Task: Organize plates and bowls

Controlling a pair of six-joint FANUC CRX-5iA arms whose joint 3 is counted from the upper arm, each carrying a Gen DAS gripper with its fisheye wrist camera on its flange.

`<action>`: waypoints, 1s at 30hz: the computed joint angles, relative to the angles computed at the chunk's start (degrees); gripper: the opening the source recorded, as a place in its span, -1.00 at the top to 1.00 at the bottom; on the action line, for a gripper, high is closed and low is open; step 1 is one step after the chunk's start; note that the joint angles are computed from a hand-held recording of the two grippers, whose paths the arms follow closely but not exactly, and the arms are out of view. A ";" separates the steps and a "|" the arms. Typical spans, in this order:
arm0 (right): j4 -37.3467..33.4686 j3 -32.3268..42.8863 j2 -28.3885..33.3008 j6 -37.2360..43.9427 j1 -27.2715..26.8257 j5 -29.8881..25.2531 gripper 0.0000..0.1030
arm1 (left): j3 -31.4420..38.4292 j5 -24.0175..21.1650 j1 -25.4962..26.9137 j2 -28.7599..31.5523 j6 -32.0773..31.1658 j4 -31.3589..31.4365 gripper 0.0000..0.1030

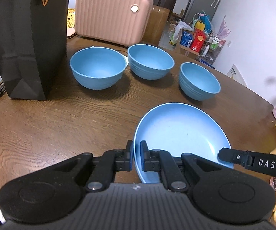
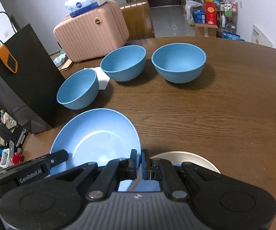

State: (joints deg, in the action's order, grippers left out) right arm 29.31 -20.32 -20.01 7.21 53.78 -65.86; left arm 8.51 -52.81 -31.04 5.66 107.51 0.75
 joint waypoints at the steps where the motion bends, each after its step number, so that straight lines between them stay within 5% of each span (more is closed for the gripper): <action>1: 0.35 -0.50 -0.68 -0.67 0.58 -0.41 0.92 | -0.06 -0.09 -0.42 -0.23 0.32 -0.33 0.84; 30: 2.88 -12.32 -14.28 -13.97 10.78 -9.82 0.92 | 0.11 -2.29 -10.41 0.77 5.22 -6.25 0.84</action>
State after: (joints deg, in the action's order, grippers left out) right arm 32.19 -32.64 -34.29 -6.76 64.56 -75.68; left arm 8.63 -55.10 -41.45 6.44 112.73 -5.50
